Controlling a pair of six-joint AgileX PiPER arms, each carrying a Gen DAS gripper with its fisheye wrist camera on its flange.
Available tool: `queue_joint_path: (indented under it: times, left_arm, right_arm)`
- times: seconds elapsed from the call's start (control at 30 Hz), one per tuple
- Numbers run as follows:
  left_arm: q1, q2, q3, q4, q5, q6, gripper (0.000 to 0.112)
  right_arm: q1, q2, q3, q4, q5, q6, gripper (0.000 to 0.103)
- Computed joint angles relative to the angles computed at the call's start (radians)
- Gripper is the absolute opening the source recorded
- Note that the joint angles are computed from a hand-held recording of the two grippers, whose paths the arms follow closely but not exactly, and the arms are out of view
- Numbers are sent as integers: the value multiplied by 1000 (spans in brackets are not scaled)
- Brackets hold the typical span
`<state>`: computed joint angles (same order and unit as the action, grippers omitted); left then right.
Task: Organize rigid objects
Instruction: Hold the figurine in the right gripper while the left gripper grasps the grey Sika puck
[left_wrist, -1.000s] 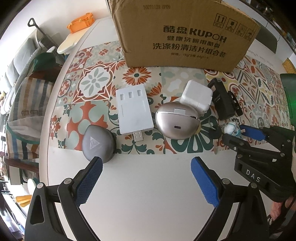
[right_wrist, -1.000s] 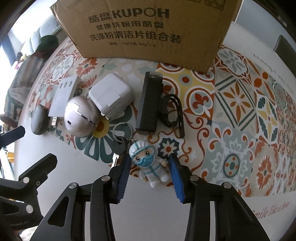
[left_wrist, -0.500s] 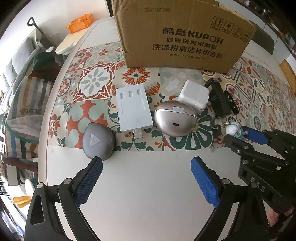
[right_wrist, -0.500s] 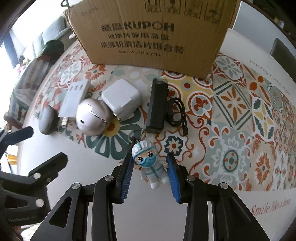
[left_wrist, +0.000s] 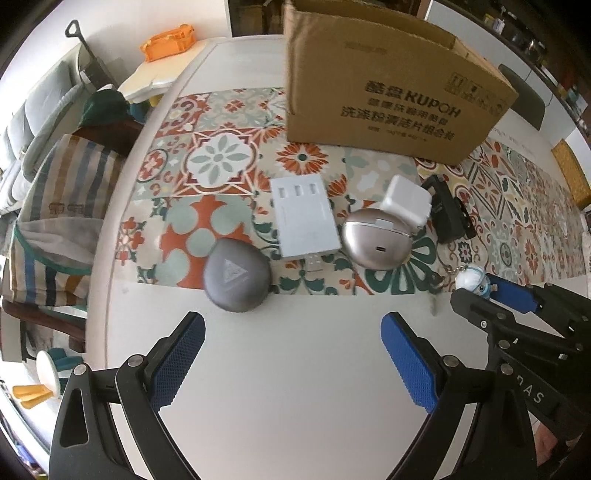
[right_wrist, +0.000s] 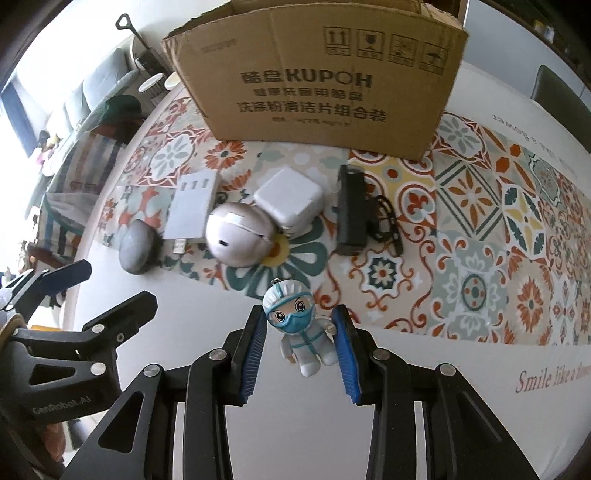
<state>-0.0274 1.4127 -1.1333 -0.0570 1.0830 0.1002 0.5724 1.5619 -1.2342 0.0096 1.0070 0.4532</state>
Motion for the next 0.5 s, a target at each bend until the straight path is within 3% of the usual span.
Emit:
queue_joint_path:
  times: [0.5]
  left_arm:
    - [92,130,-50,0,-17,104,94]
  right_arm:
    - [36,129,-110,59,35,24,37]
